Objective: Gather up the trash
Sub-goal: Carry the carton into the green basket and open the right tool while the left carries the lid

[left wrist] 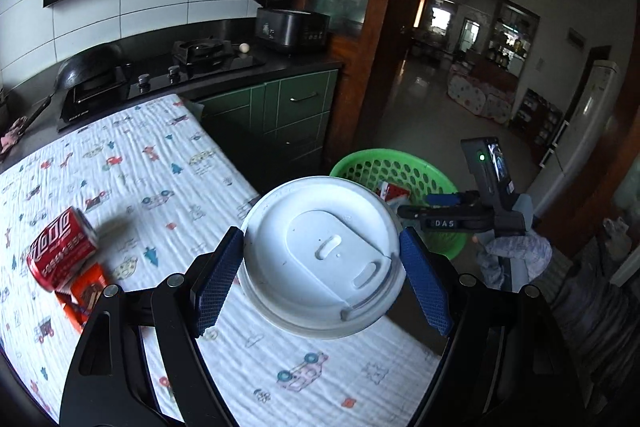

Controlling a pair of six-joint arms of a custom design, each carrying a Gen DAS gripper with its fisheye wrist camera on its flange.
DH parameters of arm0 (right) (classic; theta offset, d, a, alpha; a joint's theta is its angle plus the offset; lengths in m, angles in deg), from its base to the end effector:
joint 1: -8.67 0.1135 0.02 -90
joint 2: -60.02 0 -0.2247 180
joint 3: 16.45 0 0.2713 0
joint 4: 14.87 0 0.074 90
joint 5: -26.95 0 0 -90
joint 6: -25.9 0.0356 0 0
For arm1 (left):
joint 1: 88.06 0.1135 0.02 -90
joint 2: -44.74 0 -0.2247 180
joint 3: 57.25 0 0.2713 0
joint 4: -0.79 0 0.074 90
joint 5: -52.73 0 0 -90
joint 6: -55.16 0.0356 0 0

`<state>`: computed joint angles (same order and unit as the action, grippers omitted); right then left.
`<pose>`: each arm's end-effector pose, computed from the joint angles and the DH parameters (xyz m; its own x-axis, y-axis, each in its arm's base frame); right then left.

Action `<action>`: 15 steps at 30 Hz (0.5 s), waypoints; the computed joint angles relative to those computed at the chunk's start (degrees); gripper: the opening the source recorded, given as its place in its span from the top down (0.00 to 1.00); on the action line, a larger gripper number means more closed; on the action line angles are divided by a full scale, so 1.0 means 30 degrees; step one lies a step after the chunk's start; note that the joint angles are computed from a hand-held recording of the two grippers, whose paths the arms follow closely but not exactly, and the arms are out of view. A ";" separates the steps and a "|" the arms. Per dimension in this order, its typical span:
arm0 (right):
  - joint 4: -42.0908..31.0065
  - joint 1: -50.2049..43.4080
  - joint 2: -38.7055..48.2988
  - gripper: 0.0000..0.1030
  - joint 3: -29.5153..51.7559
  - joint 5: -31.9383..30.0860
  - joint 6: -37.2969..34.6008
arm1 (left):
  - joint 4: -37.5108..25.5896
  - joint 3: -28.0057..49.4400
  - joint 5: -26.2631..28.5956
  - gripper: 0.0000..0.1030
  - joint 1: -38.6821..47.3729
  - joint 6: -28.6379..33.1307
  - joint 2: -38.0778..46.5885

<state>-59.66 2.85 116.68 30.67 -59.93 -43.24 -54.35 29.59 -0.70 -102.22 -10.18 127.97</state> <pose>0.2266 -0.0250 0.1673 -0.7079 0.4296 -0.5606 0.4119 0.8959 0.1663 0.3129 -0.1008 0.2734 -0.4580 0.4611 -0.7600 0.8219 0.5454 -0.1644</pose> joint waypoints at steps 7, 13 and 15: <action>-0.1828 -0.0434 -0.4447 0.21 -0.1771 -0.0183 -0.0219 | 0.0904 0.2207 -0.0773 0.24 -0.3004 -0.1691 0.2312; -0.4724 0.0671 -0.9906 0.13 -0.3093 0.1298 0.0493 | 0.1269 0.4744 -0.1401 0.24 -0.5071 -0.3218 0.5533; -0.5609 0.0789 -1.1372 0.12 -0.3413 0.1399 0.0695 | 0.1257 0.5625 -0.1529 0.24 -0.5536 -0.3556 0.6641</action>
